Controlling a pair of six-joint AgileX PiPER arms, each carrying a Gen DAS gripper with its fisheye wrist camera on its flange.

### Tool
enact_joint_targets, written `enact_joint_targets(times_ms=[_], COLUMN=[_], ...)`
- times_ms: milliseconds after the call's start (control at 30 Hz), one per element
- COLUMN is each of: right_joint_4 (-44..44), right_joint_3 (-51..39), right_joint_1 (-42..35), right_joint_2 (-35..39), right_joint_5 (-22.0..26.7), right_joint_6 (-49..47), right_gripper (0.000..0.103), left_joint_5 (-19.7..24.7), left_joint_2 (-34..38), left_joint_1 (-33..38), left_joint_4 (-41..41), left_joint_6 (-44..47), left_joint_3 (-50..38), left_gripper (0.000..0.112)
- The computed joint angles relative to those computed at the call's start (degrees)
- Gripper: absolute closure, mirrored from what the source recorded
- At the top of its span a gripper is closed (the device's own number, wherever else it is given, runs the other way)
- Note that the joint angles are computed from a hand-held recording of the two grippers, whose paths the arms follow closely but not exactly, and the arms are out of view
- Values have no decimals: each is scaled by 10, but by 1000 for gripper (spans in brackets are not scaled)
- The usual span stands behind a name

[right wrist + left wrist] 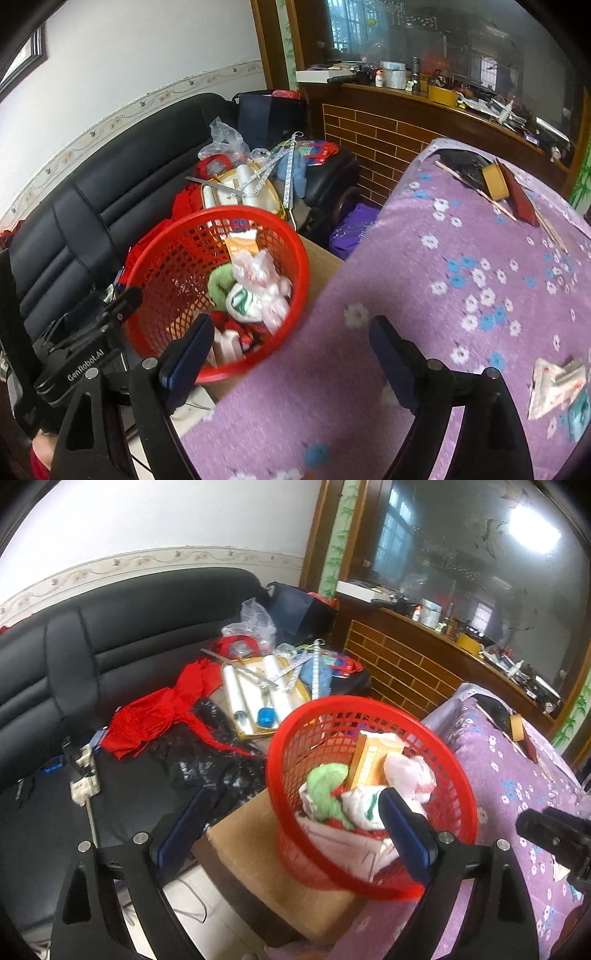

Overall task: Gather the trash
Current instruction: 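Move both open tools away from the basket back toward the table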

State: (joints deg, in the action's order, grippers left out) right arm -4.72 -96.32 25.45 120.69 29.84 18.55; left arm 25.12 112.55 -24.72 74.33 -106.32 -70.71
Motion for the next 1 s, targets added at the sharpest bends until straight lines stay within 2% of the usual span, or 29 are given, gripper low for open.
enact_joint_targets(times_ms=[100, 200, 300, 467, 567, 700, 767, 900, 1000], right_joint_4=[-23, -56, -89, -366, -538, -738, -767, -781, -759], right_joint_3=[73, 142, 216, 355, 426, 530, 565, 637, 664], right_joint_1=[-1, -3, -7, 14, 38, 81, 101, 163, 213], right_joint_2=[-42, -85, -137, -240, -304, -378, -407, -470, -496], right_joint_5=[-32, -60, -93, -121, -87, -9, 30, 116, 185], right_joint_6=[24, 60, 100, 364, 535, 749, 790, 857, 871], right_gripper=[13, 10, 10, 8, 6, 1, 1, 0, 0], left_joint_5=[23, 40, 80, 215, 268, 316, 337, 399, 397], left_joint_2=[-19, -32, -45, -54, -61, -60, -50, -29, -35], left_joint_1=[-26, -52, -85, -187, -238, -291, -309, -356, -376], left_joint_4=[30, 28, 27, 57, 66, 41, 16, 23, 24], left_joint_6=[-39, -38, -48, -86, -118, -118, -95, -90, -83], left_joint_3=[25, 36, 46, 61, 70, 66, 53, 50, 59], left_gripper=[20, 19, 19, 14, 14, 14, 14, 14, 14])
